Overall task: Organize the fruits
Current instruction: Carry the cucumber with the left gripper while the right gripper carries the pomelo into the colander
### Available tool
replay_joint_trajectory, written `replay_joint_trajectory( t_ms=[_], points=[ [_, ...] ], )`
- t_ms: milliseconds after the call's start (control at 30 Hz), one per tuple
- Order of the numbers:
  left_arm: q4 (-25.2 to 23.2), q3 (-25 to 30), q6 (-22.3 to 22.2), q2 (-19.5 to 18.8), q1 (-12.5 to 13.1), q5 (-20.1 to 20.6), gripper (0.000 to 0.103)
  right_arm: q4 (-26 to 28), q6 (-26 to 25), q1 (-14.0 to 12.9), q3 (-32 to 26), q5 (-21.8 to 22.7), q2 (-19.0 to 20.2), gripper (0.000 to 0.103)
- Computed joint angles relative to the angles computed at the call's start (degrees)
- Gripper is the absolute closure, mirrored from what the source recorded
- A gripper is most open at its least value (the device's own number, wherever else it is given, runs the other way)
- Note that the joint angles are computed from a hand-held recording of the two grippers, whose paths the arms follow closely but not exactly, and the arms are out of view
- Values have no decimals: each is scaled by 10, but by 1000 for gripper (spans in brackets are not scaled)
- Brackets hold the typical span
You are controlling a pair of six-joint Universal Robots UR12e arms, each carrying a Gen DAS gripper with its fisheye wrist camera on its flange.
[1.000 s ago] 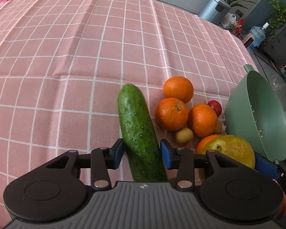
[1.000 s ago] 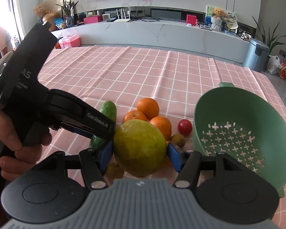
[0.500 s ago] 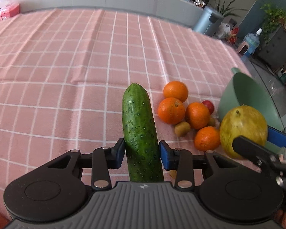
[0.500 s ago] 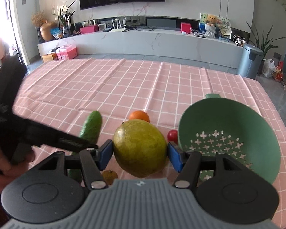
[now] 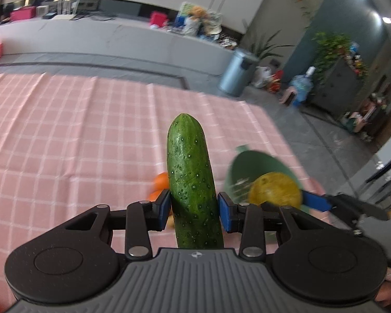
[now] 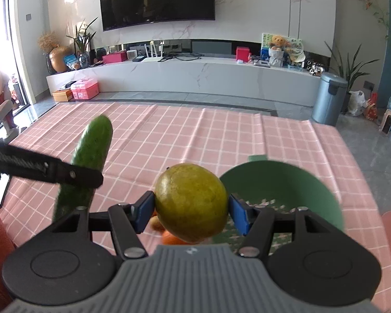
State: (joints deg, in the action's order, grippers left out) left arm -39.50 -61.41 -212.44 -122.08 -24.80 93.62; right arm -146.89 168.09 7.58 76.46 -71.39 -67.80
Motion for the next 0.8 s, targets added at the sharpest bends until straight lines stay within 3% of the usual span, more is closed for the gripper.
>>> replay_joint_trajectory(
  t_ms=[300,667,800],
  points=[
    [-30,122,33,-72,-5,-51,60,20,-14,-18,-27,-22,7,44],
    [-185,286,79,-173,-6,-102,60,122,-52,-29,-86,-57,48,44],
    [-214,313,86,-192,-6,-115,60,160,-70,-29,-104,-65,65,44]
  ],
)
